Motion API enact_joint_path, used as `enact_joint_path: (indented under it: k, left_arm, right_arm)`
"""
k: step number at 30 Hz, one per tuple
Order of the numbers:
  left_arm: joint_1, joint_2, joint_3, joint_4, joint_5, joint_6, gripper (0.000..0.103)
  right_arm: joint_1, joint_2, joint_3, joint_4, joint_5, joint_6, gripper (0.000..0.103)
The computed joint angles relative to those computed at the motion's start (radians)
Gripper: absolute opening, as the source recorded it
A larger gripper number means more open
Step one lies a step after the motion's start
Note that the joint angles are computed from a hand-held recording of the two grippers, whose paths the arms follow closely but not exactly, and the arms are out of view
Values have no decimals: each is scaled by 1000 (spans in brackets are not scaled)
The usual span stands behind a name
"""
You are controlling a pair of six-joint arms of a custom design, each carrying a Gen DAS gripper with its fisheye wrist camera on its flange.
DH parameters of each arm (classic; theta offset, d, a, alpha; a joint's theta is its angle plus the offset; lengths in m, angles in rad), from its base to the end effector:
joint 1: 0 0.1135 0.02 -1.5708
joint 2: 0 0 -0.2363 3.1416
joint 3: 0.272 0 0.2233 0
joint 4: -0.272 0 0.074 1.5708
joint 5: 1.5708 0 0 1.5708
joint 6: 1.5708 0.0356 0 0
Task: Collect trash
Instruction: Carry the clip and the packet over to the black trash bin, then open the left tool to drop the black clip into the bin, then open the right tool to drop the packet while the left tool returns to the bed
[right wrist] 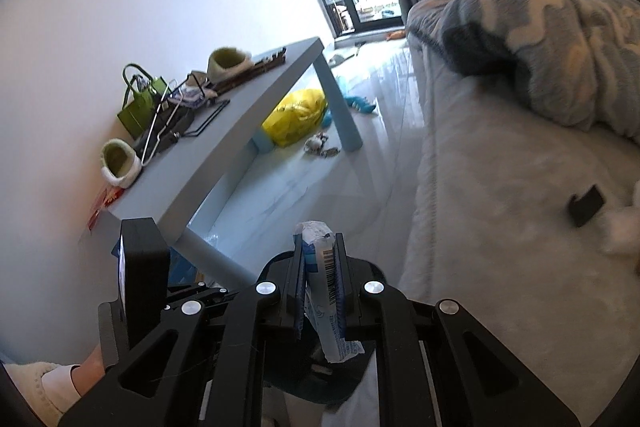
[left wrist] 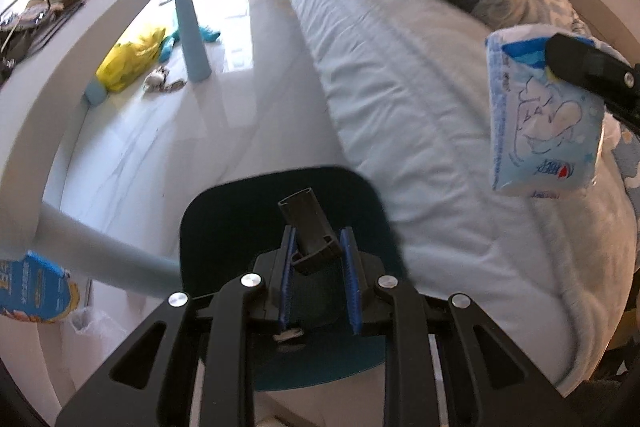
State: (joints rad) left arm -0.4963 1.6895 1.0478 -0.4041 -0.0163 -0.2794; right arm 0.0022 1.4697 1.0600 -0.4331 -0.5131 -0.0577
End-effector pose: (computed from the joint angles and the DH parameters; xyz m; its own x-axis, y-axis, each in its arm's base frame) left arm 0.2739 -0.1476 0.1726 -0.8607 0.1525 -0.4857 0.2409 0.9625 -0.1247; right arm 0.2872 0.0181 0.2395 -0.7263 -0.0518 -0.6854 -0.3710 0.8690 0.3275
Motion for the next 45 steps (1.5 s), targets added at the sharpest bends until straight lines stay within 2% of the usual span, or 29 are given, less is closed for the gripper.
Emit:
enact_joint_path:
  k: [17, 24, 28, 35, 45]
  left_arm:
    - [134, 82, -136, 26, 101, 91, 26]
    - [153, 33, -175, 30, 74, 110, 56]
    - [179, -42, -198, 25, 66, 122, 61]
    - [225, -193, -209, 8, 97, 111, 75]
    - [253, -341, -162, -60, 123, 104, 80]
  right_arm:
    - [217, 192, 40, 76, 141, 123, 12]
    - [252, 285, 59, 95, 178, 137, 12]
    - [273, 332, 74, 104, 199, 151, 12]
    - [313, 444, 121, 102, 238, 171, 12]
    - [350, 596, 148, 98, 297, 165, 12]
